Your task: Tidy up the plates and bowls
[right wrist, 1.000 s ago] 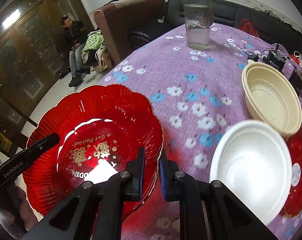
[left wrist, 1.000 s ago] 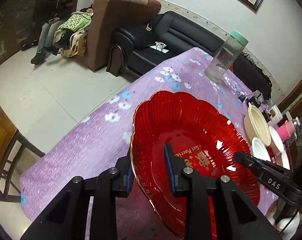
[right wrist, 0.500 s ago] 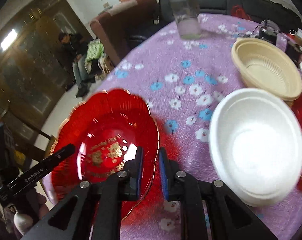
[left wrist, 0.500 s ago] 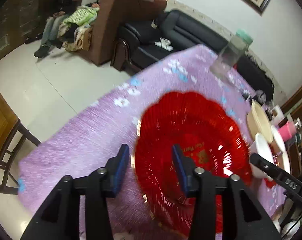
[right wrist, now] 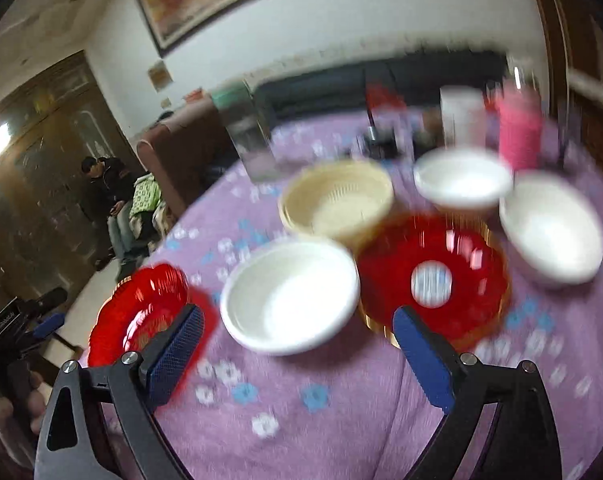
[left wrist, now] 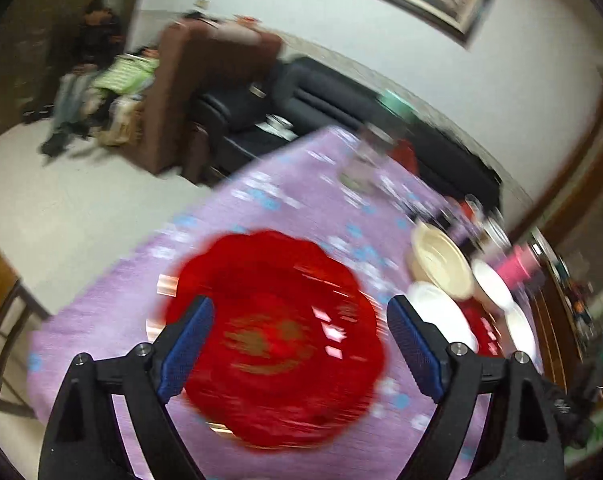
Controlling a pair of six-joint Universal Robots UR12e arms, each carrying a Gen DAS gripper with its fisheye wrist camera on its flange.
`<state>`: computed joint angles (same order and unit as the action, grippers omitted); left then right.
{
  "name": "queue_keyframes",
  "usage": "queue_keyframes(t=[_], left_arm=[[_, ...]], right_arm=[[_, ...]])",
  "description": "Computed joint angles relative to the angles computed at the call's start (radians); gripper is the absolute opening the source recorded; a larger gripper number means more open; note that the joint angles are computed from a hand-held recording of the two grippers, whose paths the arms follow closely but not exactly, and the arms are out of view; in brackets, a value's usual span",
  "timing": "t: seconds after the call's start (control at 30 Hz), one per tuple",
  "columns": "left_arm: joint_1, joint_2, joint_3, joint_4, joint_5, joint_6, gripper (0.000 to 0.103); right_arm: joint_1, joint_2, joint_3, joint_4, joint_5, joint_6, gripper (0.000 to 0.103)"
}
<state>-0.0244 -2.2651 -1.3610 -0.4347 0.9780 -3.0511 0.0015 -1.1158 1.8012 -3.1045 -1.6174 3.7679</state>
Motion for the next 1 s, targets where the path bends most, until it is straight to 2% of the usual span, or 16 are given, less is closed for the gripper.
queue_keyframes(t=[0.07, 0.17, 0.37, 0.47, 0.63, 0.77, 0.8, 0.87, 0.9, 0.93, 1.0], left_arm=[[-0.02, 0.0, 0.019, -0.07, -0.028, 0.053, 0.088], [-0.063, -0.009, 0.061, -0.149, -0.013, 0.136, 0.088], [-0.143, -0.091, 0.223, -0.352, 0.081, 0.231, 0.087], [-0.168, -0.136, 0.294, -0.436, 0.119, 0.232, 0.078], [-0.195, -0.183, 0.361, -0.453, 0.184, 0.202, 0.078], [-0.214, -0.2, 0.385, -0.481, 0.232, 0.247, 0.076], [-0.217, -0.203, 0.388, -0.486, 0.242, 0.257, 0.072], [-0.222, -0.209, 0.401, -0.519, 0.252, 0.283, 0.048], [-0.224, -0.215, 0.413, -0.547, 0.249, 0.298, 0.04], [-0.227, -0.216, 0.415, -0.55, 0.26, 0.309, 0.034], [-0.231, -0.212, 0.401, -0.515, 0.275, 0.319, 0.029]], right_arm=[[-0.016, 0.008, 0.016, -0.032, 0.068, 0.047, 0.097], [-0.04, 0.032, 0.016, -0.066, 0.158, 0.104, 0.093], [-0.053, 0.079, -0.011, -0.103, 0.208, 0.175, 0.078], [-0.051, 0.093, -0.025, -0.099, 0.186, 0.173, 0.076], [-0.051, 0.103, -0.04, -0.091, 0.176, 0.142, 0.07], [-0.056, 0.112, -0.037, -0.104, 0.186, 0.132, 0.066], [-0.058, 0.114, -0.036, -0.108, 0.189, 0.136, 0.066], [-0.062, 0.118, -0.035, -0.113, 0.199, 0.141, 0.065], [-0.064, 0.119, -0.034, -0.117, 0.203, 0.14, 0.065], [-0.064, 0.119, -0.034, -0.117, 0.204, 0.136, 0.065], [-0.063, 0.12, -0.037, -0.118, 0.2, 0.132, 0.065]])
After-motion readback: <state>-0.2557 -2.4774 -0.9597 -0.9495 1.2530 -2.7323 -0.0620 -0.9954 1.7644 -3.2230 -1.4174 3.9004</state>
